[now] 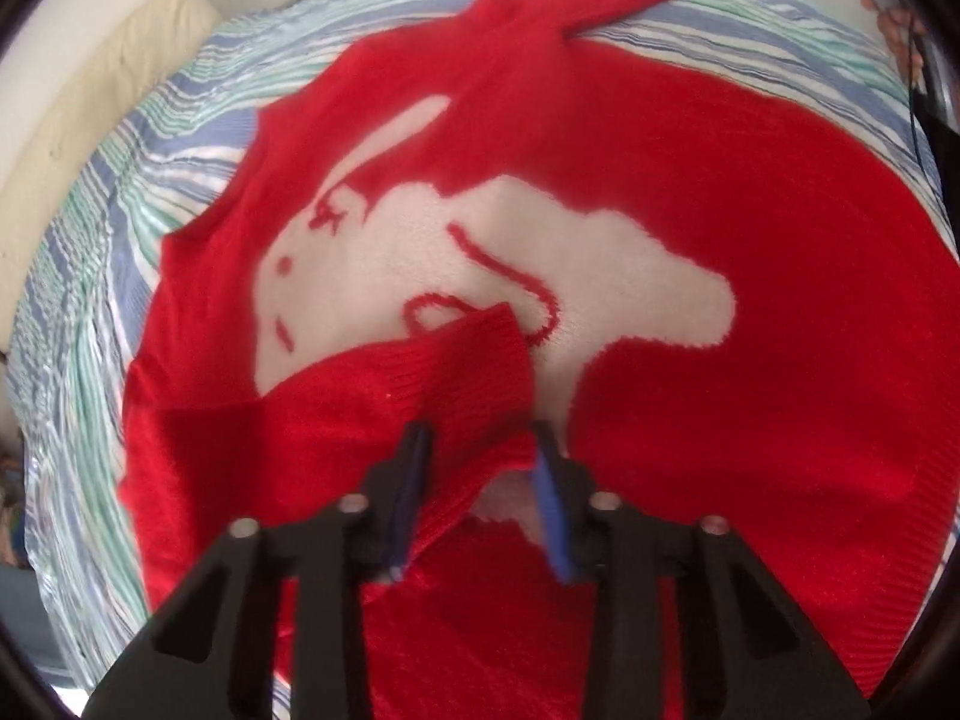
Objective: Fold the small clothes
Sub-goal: 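Grasp the cuff of the other sleeve with the left gripper, then pull the sleeve outward with the left gripper and release it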
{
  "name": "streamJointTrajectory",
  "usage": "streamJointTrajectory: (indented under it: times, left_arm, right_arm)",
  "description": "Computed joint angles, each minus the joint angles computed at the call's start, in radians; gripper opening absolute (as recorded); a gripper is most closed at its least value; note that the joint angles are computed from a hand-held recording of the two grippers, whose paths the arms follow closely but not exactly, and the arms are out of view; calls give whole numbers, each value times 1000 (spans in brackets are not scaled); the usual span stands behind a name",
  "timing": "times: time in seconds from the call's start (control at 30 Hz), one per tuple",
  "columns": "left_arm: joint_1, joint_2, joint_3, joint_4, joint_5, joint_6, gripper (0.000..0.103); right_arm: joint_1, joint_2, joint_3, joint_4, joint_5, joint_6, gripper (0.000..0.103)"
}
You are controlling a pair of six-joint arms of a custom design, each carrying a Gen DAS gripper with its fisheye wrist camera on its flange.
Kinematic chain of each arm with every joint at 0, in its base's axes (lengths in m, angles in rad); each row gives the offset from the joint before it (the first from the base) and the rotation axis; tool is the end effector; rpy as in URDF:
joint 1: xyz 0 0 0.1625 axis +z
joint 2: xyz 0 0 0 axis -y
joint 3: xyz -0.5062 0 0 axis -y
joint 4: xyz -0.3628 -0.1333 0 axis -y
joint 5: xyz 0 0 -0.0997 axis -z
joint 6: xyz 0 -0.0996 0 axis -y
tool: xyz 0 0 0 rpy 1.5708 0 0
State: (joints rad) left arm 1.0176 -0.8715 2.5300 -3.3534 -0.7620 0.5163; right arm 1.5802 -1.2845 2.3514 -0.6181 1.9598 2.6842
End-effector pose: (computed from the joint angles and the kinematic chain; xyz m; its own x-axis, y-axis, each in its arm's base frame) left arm -0.0362 -0.4495 0.1326 -0.2944 0.6660 -0.6854 0.7666 0.5928 0.2467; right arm 0.0989 -0.3570 0.2006 -0.8312 0.1072 0.5455 -0.4137 0.5363 -0.7357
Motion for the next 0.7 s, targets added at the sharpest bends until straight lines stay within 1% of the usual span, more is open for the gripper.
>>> streamJointTrajectory:
  times: [0.03, 0.07, 0.1, 0.13, 0.2, 0.3, 0.37, 0.43, 0.5, 0.53, 0.6, 0.7]
  left_arm:
    - [-4, -2, 3, -15, 13, -22, 10]
    - [-1, -32, 2, -9, -4, -41, 9]
    - [-5, -66, 8, -28, -13, -66, 9]
    - [-3, -113, 10, -50, -12, -96, 9]
    - [15, -247, -3, -57, -7, -192, 9]
    - [86, -438, -47, -75, 45, -332, 9]
    - [152, -521, -78, -89, 96, -388, 9]
    - [234, -558, -107, -111, 144, -413, 8]
    - [309, -569, -116, -134, 169, -435, 7]
    - [342, -561, -105, -171, 176, -439, 7]
    - [398, -549, -85, -233, 177, -453, 7]
    - [474, -532, -63, -295, 144, -502, 7]
  right_arm:
    - [5, 3, 0, -2, -1, -8, 90]
    - [12, 7, 2, -7, 0, -18, 90]
    - [17, 11, 5, -15, 2, -30, 90]
    - [22, 14, 6, -20, 4, -40, 90]
    - [29, 18, 7, -25, 8, -51, 89]
    - [32, 20, 7, -28, 9, -59, 90]
    - [30, 20, 5, -25, 4, -55, 90]
    - [30, 21, 4, -26, 6, -54, 90]
    - [34, 25, 2, -26, 11, -55, 90]
    - [35, 29, 1, -28, 15, -56, 90]
    - [41, 37, -1, -29, 26, -60, 90]
    - [47, 49, -3, -37, 41, -69, 90]
